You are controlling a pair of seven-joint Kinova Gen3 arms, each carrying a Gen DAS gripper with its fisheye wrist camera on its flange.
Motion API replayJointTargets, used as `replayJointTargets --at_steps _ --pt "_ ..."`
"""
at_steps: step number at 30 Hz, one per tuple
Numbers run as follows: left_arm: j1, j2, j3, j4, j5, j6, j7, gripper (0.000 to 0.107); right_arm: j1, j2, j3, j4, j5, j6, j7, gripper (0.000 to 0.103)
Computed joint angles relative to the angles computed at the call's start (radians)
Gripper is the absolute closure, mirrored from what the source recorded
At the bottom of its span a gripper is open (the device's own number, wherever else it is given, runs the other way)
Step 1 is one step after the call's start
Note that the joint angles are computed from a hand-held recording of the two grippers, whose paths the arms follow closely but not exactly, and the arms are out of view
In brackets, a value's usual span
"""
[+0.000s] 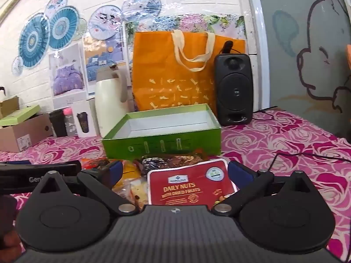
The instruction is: Organize snacks
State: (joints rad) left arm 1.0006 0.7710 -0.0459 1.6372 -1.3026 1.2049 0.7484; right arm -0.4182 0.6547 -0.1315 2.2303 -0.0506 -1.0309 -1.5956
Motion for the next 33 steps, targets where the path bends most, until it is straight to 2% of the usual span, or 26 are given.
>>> replayJointTargets --at_steps 2,4,9,14,17,19,23,26,28,30,33 --pt "-0.004 0.016 0.006 -0.038 0.036 0.037 -0.066 0.005 0.037 0.005 -0.015 0.000 0.066 -0.007 -0.040 0.000" --pt "0.001 0.021 0.000 -0.040 0.039 0.039 -0.079 0.005 0.059 0.000 -0.034 -0.001 0.085 0.006 -0.058 0.000" --pt "0.000 -0.005 -0.003 0.009 0.011 -0.021 -0.020 0.005 -0.035 -0.021 0.024 -0.005 -0.045 0.055 0.055 0.000" --pt "0.001 -0.006 -0.001 0.018 0.000 -0.020 0.008 0.005 -0.054 -0.049 0.036 -0.020 -0.095 0.155 0.087 0.000" --pt "-0.002 -0.005 0.002 0.021 -0.004 -0.020 0.011 0.005 -0.060 -0.073 0.020 -0.039 -0.147 0.254 0.131 0.000" --pt "-0.005 -0.004 0.004 0.025 -0.006 -0.023 0.012 0.005 -0.067 -0.069 0.035 -0.039 -0.125 0.249 0.108 0.000" --pt "-0.003 0.007 0.004 0.039 -0.022 -0.036 0.032 0.005 -0.014 -0.067 -0.001 -0.045 -0.056 0.290 0.056 0.000" --pt "-0.007 0.001 0.011 0.073 -0.053 -0.076 0.056 0.005 0.046 -0.054 -0.018 -0.045 0.053 0.274 0.020 0.000" --pt "-0.002 -0.008 0.010 0.108 -0.102 -0.107 0.110 0.005 0.082 -0.042 -0.017 -0.042 0.133 0.242 0.021 0.000" --pt "-0.021 -0.018 0.043 0.137 -0.170 -0.116 0.169 0.005 0.102 -0.026 -0.001 -0.041 0.184 0.192 0.039 0.000" --pt "-0.026 -0.041 0.037 0.180 -0.287 -0.209 0.291 0.005 0.222 -0.001 -0.062 -0.107 0.306 0.240 -0.005 0.000"
